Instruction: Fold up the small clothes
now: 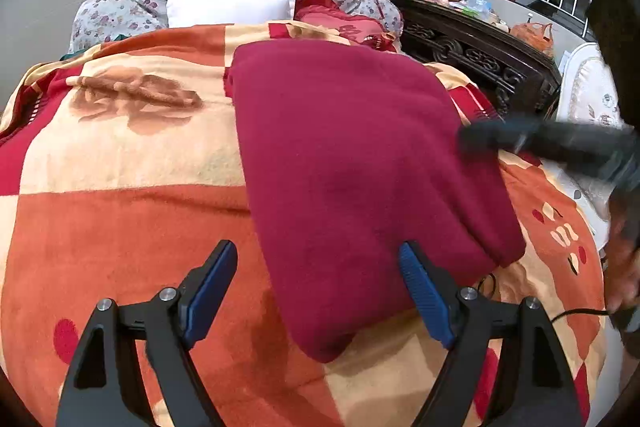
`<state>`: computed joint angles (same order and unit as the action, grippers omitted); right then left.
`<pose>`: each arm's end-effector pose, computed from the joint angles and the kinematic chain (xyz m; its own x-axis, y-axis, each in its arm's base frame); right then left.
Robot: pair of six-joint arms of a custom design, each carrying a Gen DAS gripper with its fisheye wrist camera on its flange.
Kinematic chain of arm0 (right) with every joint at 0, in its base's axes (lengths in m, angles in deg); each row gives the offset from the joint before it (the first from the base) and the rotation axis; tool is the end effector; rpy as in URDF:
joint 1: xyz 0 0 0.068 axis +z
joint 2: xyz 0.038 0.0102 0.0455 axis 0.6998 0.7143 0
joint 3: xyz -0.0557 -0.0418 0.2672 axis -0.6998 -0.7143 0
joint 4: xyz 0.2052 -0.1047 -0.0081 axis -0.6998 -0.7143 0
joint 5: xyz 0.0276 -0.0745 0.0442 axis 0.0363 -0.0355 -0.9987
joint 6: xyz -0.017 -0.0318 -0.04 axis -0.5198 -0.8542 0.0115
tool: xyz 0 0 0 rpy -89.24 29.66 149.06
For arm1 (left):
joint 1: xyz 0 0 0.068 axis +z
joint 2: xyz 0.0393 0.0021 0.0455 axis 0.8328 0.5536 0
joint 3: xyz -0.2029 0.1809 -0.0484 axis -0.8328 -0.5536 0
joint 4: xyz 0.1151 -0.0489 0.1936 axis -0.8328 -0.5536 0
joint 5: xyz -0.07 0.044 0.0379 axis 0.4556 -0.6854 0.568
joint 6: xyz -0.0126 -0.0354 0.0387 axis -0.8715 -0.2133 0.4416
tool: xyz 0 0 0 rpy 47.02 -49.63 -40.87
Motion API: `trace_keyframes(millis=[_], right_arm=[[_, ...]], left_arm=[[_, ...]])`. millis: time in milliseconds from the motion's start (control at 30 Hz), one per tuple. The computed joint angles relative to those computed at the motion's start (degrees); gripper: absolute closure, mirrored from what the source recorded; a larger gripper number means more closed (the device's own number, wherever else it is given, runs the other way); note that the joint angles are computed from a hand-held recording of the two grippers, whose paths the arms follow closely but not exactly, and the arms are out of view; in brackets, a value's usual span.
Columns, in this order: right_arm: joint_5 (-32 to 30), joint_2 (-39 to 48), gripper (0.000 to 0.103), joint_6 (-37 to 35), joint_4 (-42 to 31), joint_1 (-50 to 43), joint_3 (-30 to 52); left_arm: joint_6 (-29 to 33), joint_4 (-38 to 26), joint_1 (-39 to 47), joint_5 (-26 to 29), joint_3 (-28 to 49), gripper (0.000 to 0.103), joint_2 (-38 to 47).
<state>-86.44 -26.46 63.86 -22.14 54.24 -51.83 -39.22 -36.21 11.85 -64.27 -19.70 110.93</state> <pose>0.1610 0.0338 0.1700 -0.6951 -0.1083 -0.7107 -0.2764 0.9529 0.1250 0.1658 -0.1575 0.0976 -0.6701 0.1742 -0.7215 0.4283 0.8847 -0.1842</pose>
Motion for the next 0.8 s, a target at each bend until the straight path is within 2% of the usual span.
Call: trace_keyframes(millis=[33, 67, 100, 133, 200, 333, 433, 533, 600, 667, 700, 767, 800], right_arm=[[3.5, 2.7, 0.086, -0.3, 2.4, 1.7, -1.0], [8.4, 7.0, 0.094, -0.6, 6.7, 2.9, -2.5], [9.6, 10.4, 0.094, -1.2, 10.6, 2.3, -3.4], [6.7, 12.6, 0.094, -1.5, 12.8, -0.5, -3.9], [1.9, 11.1, 0.094, -1.8, 11.4, -4.8, -3.9], [2.2, -2.3, 0.090, -1.0, 0.5, -3.6, -3.9], [3.0, -9.4, 0.090, 0.3, -5.0, 0.2, -4.9], [5.5, -6.1, 0.090, 2.3, -1.6, 3.3, -7.1], [6.5, 2.4, 0.090, 2.6, 6.9, 2.2, -9.4], [3.2, 10.9, 0.090, 1.7, 14.9, -1.2, -10.9], [1.6, 12.2, 0.090, 1.4, 16.4, -2.6, -11.3], [-1.8, 8.1, 0.089, 1.0, 13.0, -5.1, -11.1], [-3.5, 5.3, 0.083, 0.5, 10.8, -6.4, -11.0]], left_arm=[[-0.1, -0.1, 0.1, 0.2, 0.0, 0.021, 0.0], [-0.3, 0.0, 0.0, 0.3, 0.0, 0.021, 0.0], [-0.4, -0.1, -0.3, -0.1, 0.0, 0.021, 0.1], [-0.6, -0.3, -0.8, -0.9, 0.2, 0.021, 0.2], [-0.8, -0.5, -1.5, -1.9, 0.2, 0.021, -0.1], [-1.1, -0.7, -2.0, -2.8, -0.1, 0.021, -1.0], [-1.4, -1.4, -2.5, -3.5, 0.3, 0.021, -0.9], [-2.2, -1.0, -2.7, -3.9, 0.3, 0.021, -0.2], [-2.7, -1.2, -3.0, -4.0, 0.5, 0.020, 0.2], [-2.8, -2.4, -3.4, -4.4, 0.7, 0.020, 0.0], [-2.9, -2.6, -3.6, -4.7, 0.5, 0.020, -0.3], [-2.7, -3.8, -3.2, -4.2, 0.0, 0.020, -2.4], [-2.4, -4.5, -2.6, -3.4, -0.1, 0.019, -3.7]])
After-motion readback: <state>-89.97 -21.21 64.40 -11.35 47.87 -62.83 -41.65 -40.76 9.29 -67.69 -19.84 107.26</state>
